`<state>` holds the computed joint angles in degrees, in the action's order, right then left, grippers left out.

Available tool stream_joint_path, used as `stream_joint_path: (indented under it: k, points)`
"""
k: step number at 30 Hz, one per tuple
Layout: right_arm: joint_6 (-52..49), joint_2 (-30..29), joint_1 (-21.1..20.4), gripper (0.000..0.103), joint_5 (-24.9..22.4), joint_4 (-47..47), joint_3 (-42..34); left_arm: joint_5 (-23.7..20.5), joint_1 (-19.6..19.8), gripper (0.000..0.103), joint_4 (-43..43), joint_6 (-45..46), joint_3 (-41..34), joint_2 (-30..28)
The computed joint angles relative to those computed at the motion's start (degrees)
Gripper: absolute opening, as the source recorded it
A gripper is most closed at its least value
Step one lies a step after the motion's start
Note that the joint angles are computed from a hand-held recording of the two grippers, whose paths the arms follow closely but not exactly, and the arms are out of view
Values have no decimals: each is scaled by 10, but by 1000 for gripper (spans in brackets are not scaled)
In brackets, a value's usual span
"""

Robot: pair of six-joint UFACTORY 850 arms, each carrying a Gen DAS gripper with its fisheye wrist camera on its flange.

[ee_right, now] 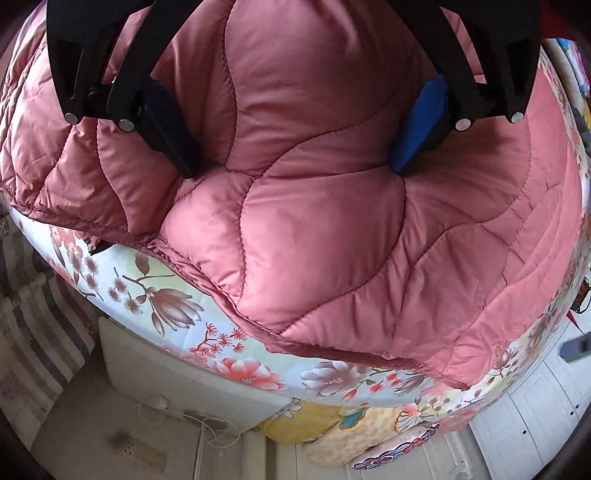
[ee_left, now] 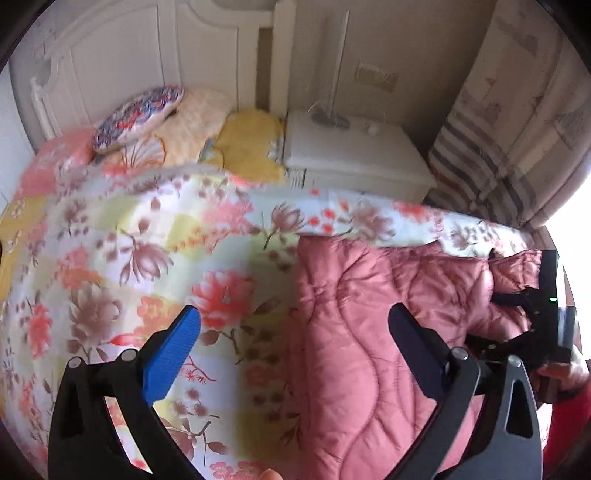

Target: Fold large clothes

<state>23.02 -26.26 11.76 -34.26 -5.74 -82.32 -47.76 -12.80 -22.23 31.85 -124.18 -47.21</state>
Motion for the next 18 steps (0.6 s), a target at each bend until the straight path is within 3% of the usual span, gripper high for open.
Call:
stream_joint_path:
  k: [3,7,10,12,14,17,18]
  points:
    - [12,1,-1,99,8,-11,-3,17,-28,101,5,5,28,16]
    - [79,50,-10,98,30,-72,26,23,-77,101,52,-45,16,-14]
    - [147,73,-16,98,-6,-173,35,15,-105,101,93,-78,-9,-49]
    - [160,73,-29,98,-31,-190,40,42,-125,101,181,-130,-10,-66]
    - [181,52,-48,98,-68,-204,48,40,-131,101,216,-168,-27,-88]
    - [144,54,-83,99,26,-120,90,38,-131,101,213,-178,-53,-113]
    - [145,54,-85,99,37,-125,94,33,-129,101,206,-179,-60,-118]
